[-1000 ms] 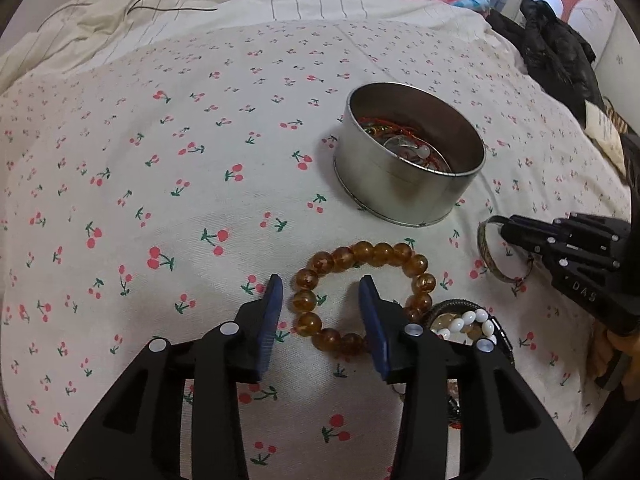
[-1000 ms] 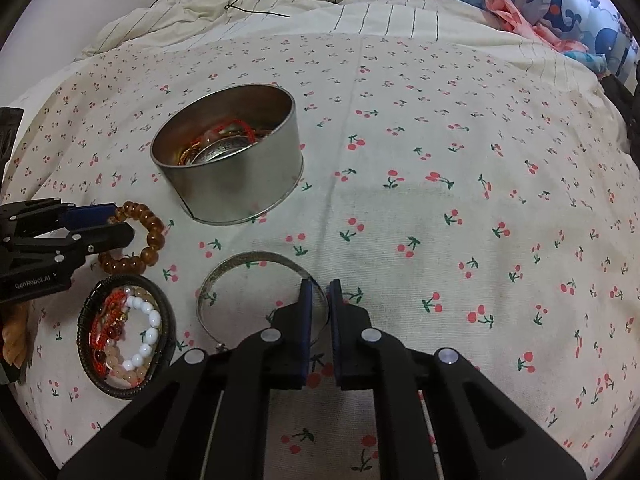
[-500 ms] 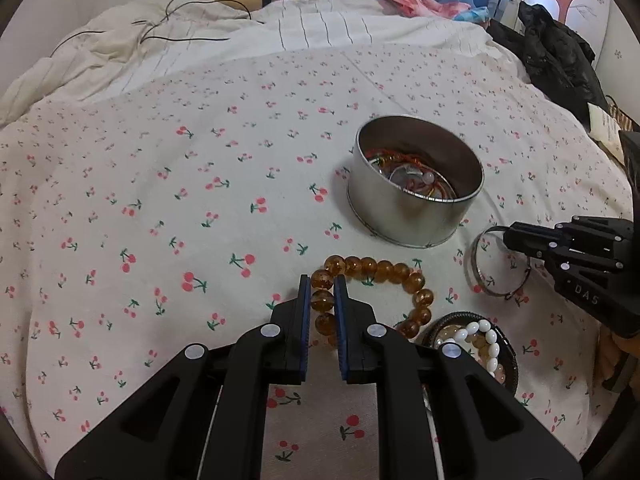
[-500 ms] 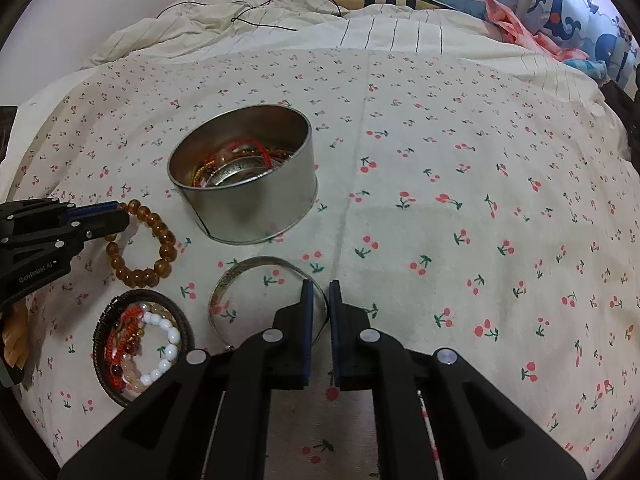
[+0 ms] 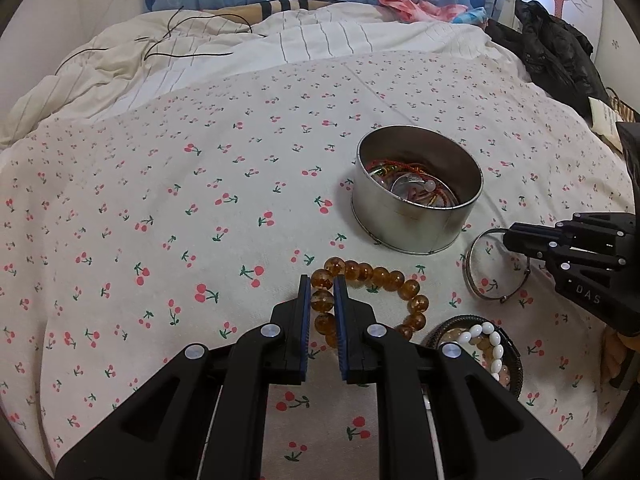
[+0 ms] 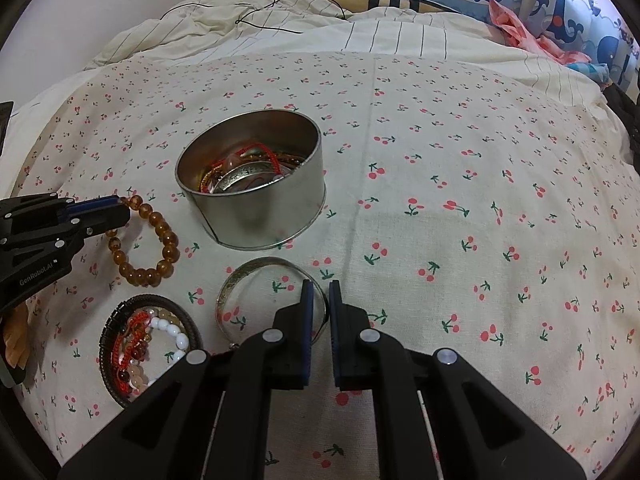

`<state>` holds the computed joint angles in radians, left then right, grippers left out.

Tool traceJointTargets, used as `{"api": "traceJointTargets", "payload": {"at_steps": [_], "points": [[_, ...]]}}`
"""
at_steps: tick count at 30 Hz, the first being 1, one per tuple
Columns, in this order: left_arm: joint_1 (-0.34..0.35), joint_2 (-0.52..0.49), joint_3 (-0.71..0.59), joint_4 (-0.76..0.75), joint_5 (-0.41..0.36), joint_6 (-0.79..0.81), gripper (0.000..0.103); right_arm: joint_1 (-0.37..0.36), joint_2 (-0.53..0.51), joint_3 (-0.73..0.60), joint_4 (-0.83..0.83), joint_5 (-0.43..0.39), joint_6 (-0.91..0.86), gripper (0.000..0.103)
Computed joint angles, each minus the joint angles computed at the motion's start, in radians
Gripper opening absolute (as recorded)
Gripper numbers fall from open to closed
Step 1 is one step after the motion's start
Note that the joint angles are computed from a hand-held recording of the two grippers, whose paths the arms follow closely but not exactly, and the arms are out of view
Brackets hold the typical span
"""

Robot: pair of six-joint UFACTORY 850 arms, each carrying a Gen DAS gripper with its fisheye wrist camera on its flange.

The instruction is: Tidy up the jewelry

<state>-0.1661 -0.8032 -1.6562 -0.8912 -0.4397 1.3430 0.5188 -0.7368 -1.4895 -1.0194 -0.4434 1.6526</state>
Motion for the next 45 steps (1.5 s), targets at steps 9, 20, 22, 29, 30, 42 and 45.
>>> {"api": "traceJointTargets", "payload": {"at_steps": [9, 20, 22, 29, 30, 42, 45], "points": [[-0.005, 0.008, 0.013, -0.019, 0.028, 0.031, 0.010, 0.000, -0.001, -0.002, 0.003, -0.001, -0.003, 0.009], [-0.008, 0.024, 0.036, -0.080, 0.061, 0.108, 0.010, 0.000, -0.004, -0.004, 0.010, 0.001, -0.011, 0.009], [-0.009, 0.026, 0.040, -0.091, 0.069, 0.122, 0.010, 0.001, -0.007, -0.008, 0.016, 0.001, -0.018, 0.009], [-0.011, 0.036, 0.054, -0.133, 0.089, 0.176, 0.010, 0.000, -0.011, -0.011, 0.019, 0.003, -0.021, 0.009], [-0.012, 0.038, 0.059, -0.144, 0.093, 0.189, 0.010, 0.000, -0.011, -0.011, 0.019, 0.002, -0.021, 0.009], [-0.012, 0.044, 0.068, -0.180, 0.098, 0.229, 0.010, -0.003, -0.017, -0.016, 0.044, 0.008, -0.036, 0.009], [-0.011, 0.045, 0.068, -0.192, 0.098, 0.241, 0.010, -0.003, -0.016, -0.013, 0.037, 0.011, -0.030, 0.009]]}}
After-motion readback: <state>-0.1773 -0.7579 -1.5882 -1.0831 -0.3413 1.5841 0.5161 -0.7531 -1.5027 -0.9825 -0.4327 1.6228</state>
